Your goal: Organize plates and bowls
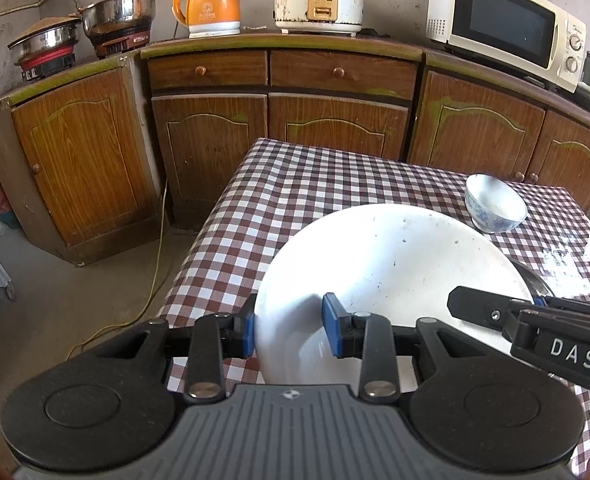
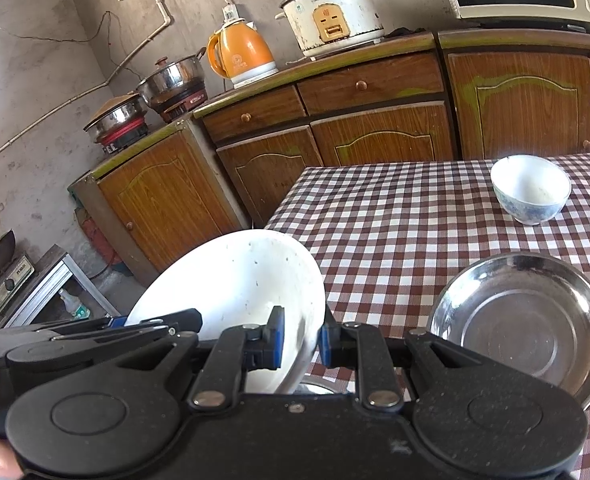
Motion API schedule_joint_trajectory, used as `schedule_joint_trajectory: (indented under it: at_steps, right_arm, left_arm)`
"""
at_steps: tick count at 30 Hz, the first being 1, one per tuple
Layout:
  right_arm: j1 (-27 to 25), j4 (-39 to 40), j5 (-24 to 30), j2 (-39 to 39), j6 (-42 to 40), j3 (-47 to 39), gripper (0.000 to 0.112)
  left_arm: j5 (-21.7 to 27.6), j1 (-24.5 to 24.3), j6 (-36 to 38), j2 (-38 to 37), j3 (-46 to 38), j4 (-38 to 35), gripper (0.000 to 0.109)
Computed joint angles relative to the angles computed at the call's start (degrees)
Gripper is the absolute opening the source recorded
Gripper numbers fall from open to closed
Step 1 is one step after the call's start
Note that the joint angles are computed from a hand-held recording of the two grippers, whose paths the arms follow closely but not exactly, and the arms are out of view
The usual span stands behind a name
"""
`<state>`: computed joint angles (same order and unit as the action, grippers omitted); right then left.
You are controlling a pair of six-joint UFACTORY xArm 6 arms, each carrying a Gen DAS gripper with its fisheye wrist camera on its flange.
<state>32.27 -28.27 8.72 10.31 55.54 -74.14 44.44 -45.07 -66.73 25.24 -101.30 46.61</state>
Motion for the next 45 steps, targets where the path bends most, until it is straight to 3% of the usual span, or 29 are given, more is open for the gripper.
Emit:
schedule_joint_trajectory:
  at_steps: [45]
  right_arm:
    - [3.4, 10.5, -1.2, -0.8, -7.7, 7.3, 0.023]
  left_arm:
    - [-0.8, -0.4, -3.5, -5.3, 11.5, -1.2, 0.034]
